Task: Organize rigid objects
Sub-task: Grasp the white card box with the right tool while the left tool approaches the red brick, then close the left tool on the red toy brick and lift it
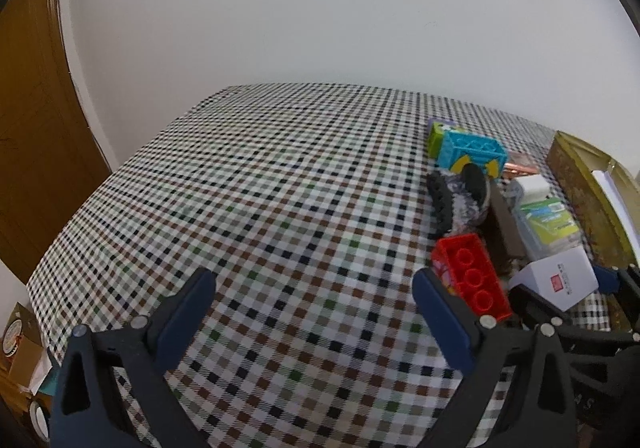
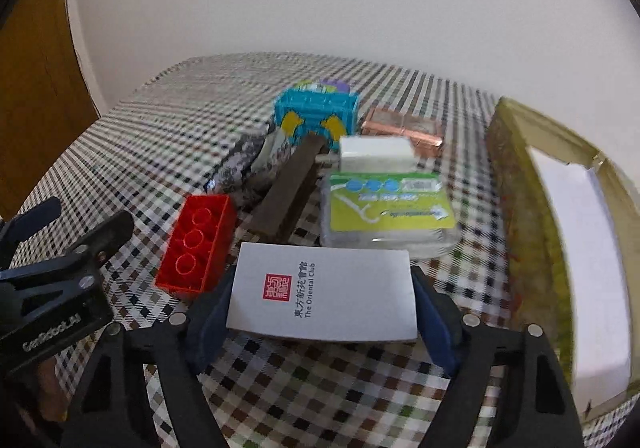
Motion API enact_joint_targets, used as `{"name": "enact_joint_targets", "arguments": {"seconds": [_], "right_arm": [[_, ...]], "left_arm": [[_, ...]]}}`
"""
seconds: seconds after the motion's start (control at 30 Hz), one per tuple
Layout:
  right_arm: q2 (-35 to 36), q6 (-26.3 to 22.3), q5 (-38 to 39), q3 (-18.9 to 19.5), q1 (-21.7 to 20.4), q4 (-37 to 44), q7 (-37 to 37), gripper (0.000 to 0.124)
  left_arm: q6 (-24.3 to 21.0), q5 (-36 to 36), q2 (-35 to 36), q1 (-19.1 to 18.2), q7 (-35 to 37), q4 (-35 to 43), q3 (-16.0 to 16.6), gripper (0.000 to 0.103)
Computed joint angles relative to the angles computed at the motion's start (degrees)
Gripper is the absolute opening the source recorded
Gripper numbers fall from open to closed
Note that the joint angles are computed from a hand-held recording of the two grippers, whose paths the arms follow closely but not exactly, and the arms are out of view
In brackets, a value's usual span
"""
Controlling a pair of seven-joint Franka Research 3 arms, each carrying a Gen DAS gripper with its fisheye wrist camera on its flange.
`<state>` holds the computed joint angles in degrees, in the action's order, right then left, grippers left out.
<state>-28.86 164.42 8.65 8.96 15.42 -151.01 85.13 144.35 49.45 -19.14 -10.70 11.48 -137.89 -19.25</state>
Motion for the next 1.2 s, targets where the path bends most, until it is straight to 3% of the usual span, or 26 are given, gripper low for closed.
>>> {"name": "enact_joint_targets", "arguments": {"seconds": [0.1, 0.3, 0.4, 0.47, 0.53, 0.6, 0.77, 0.83, 0.9, 1.0, 1.2], "right_arm": [[-2.76, 3.49, 0.06, 0.53, -1.39, -1.56, 1.14, 0.082], [-9.90, 12.07, -3.11, 6.35, -12.34, -6.15, 6.86, 0.082], [-11.38, 14.51, -4.16, 9.41, -17.35, -6.97, 8.69, 0.082], [-12.56, 15.19, -4.21, 8.78, -17.80, -7.85, 8.55, 0.082], [-12.95, 15.30, -4.23, 8.67, -18.45, -7.98, 8.38, 0.082], [-14.41, 14.15, -4.42, 5.95, -17.32, -8.57, 6.39, 0.082], [-13.91, 14.83, -3.47, 6.62, -17.99, -8.68, 6.28, 0.082], [-14.03, 14.54, -3.35, 7.85, -18.92, -8.75, 7.07, 0.082], [-14.58, 14.05, -3.58, 8.60, -19.91, -8.89, 7.62, 0.082], [-15.09, 13.91, -4.05, 10.21, -21.56, -9.03, 8.98, 0.082], [-16.06, 14.15, -4.56, 9.39, -21.34, -9.69, 9.59, 0.082]], "left_arm": [[2.09, -0.43, -0.26, -0.18, 0.08, -0.20, 0.42, 0.100], [3.80, -2.16, 2.59, -1.07, 1.91, 2.45, -0.42, 0.099], [2.75, -3.00, 6.43, -2.14, 3.39, 5.82, -0.71, 0.093], [1.98, -4.55, 8.75, -3.18, 4.57, 7.80, -0.30, 0.089], [0.70, -6.77, 11.35, -4.17, 6.43, 9.89, 0.41, 0.077], [0.27, -8.31, 12.95, -4.98, 7.60, 11.01, 1.12, 0.069], [0.74, -7.79, 13.49, -5.73, 6.65, 11.02, 2.06, 0.060], [1.84, -7.32, 13.56, -5.68, 6.96, 10.85, 2.44, 0.041], [2.58, -7.73, 12.87, -5.74, 7.57, 10.29, 2.66, 0.031], [2.96, -8.17, 12.00, -5.69, 7.34, 9.52, 2.51, 0.031], [2.41, -4.16, 10.00, -5.01, 1.97, 8.21, 1.20, 0.031]]}}
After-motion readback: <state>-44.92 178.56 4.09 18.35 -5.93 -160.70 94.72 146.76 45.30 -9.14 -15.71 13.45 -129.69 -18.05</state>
